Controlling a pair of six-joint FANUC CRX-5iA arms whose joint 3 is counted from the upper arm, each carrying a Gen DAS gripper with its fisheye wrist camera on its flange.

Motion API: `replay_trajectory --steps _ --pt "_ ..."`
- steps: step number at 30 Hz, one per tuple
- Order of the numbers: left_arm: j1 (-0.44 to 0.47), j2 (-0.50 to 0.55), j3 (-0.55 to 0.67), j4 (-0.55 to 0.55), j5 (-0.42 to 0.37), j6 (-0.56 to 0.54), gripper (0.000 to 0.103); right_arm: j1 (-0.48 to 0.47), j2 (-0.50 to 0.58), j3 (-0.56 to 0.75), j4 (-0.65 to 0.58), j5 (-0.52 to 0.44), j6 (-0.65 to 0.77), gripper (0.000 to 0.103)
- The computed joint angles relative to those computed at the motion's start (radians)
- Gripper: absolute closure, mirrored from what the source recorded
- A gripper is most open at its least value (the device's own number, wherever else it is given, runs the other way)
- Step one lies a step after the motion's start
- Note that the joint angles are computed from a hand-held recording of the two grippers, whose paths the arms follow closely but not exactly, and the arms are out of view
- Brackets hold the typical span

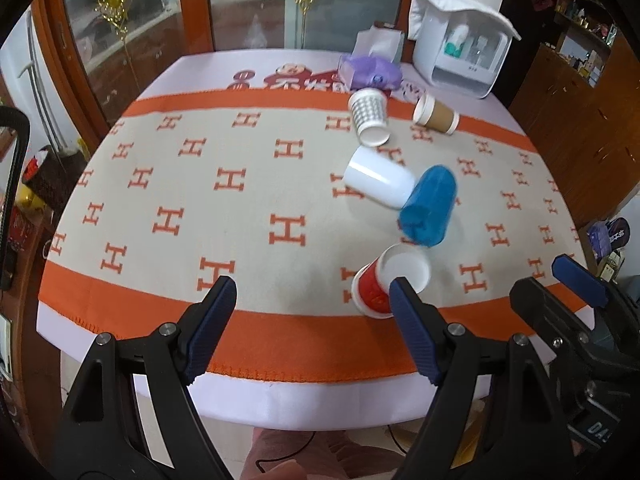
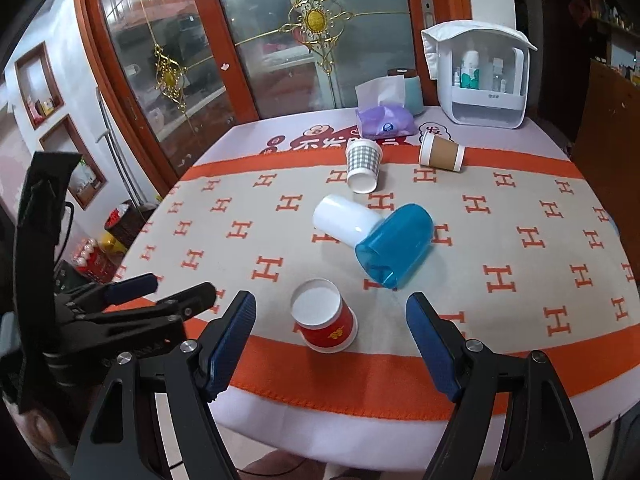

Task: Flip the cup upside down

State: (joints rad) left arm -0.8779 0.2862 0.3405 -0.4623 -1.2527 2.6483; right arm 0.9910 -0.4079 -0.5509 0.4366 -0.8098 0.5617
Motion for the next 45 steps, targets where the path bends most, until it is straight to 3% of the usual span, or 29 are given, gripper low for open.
replay_trajectory --steps 13,45 --pt "-0.065 0.047 0.146 -0.085 -0.108 0.025 0.026 0.06 -0.079 0.039 0.084 -0.12 -0.078 0.02" --pt "-0.092 0.089 0.212 -0.123 -0.185 0.023 0.026 0.043 -0.09 0.035 0.067 -0.12 -0.066 0.02"
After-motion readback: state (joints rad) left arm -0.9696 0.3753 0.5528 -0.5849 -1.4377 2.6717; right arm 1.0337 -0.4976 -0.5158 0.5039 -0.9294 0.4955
